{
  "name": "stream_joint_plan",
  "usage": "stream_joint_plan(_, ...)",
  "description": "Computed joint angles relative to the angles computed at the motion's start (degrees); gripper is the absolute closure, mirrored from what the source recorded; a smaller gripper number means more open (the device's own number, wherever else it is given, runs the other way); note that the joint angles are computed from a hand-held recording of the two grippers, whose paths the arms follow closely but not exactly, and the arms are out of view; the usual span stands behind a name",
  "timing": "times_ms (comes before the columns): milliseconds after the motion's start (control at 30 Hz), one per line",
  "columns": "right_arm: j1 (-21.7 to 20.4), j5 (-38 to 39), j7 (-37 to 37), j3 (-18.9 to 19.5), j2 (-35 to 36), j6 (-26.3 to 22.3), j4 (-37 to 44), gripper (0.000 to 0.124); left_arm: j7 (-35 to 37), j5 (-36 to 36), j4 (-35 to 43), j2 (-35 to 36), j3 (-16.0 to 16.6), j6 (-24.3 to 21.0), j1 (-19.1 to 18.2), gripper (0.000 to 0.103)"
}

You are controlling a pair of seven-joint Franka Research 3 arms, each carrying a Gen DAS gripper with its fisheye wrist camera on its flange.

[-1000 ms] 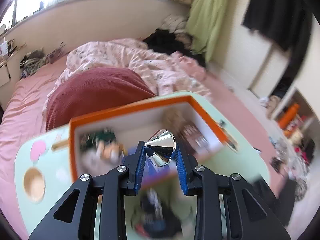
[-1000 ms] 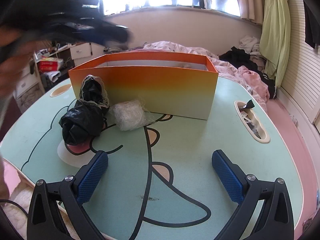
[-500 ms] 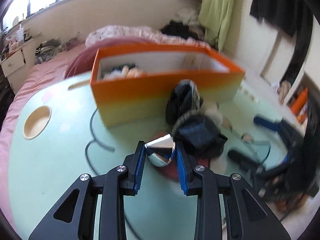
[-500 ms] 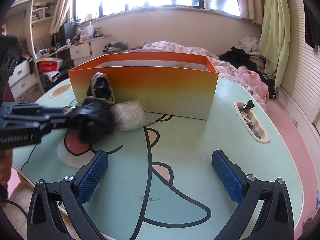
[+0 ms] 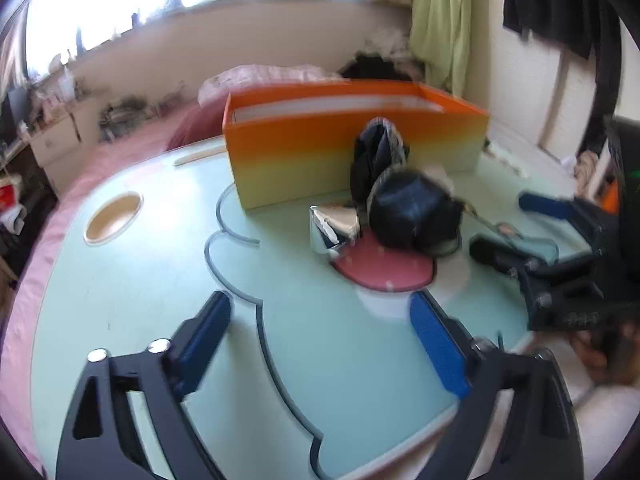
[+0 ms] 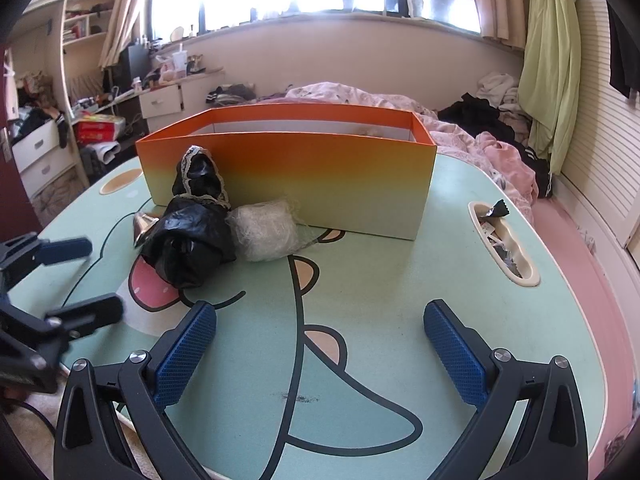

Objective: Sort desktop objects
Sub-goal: 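Lift the silver cone out and set it on the table, then grasp the cartoon figurine keychain in the box with the right gripper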

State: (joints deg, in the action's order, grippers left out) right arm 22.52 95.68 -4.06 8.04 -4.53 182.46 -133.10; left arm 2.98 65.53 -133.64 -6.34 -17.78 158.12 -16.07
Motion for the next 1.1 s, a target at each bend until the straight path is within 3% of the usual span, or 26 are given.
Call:
stream_joint_plan(33, 0.0, -0.1, 0.1, 0.0, 0.0, 0.0, 0.0, 0.021, -0.1, -0.8, 0.1, 0.1, 0.3, 0.3, -0.1, 0.003)
stream_joint_plan(367, -0.3, 0.6, -0.8, 0.2, -0.1, -0.4, 0.0, 0.021, 0.8, -2.0, -0.2, -0.3, 0.1, 1.1, 0.5, 0.002)
stream_joint_plan(400, -0.6, -1.3, 0.7, -0.4, -0.3, -2.0, -0.3, 0.021, -0.4, -0.9, -0.5, 0.0, 0.0, 1.6, 0.8, 0.002)
stream_joint_plan(500, -1.8, -12.2, 10.1, -3.2, -4.0, -12.9, -2.9, 0.021, -1.5, -0.1, -0.7, 0.1, 0.1, 1.9, 0.7, 0.002)
stream_joint_plan(600, -1.5, -14.5, 12.4, -4.8, -7.4, -18.2, -2.1, 0.021, -1.7, 0.2, -0.8, 0.1, 0.1, 1.8, 0.5, 0.002)
stream_joint_plan(633, -1.7, -17.9, 16.3, -4.8, -7.5, -19.3, -0.6, 0.021, -1.8, 0.2, -0.7, 0.2, 0.1, 1.8, 0.5, 0.002)
stream_joint_plan(700, -2.9, -31.2, 30.8, -3.9, -4.9, -22.4, 4.7, 0.023, -2.0, 0.6, -0.7, 0.2, 0.1, 1.6, 0.4, 0.002)
stream_joint_plan(833, -4.2, -54.7, 56.3, -2.9, 7.8, -33.8, 22.4, 0.067, -2.0, 0.5, -0.8, 0.1, 0.3, 1.9, 0.5, 0.002)
stream_joint_plan(900, -4.5, -63.9, 66.4, -2.2, 15.7, -38.9, 32.4, 0.072, -1.9, 0.6, -0.8, 0.0, 0.3, 1.8, 0.5, 0.002)
stream_joint_plan(1000, -3.1, -70.7, 75.5, -3.4, 25.4, -48.7, 45.7, 0.072, -1.9, 1.0, -0.7, 0.1, 0.3, 1.9, 0.6, 0.002)
stream_joint_plan(1100, -1.4, -76.8, 82.2, -3.8, 32.4, -53.4, 54.6, 0.072, -2.1, 1.3, -0.6, 0.3, 0.4, 2.2, 0.7, 0.002)
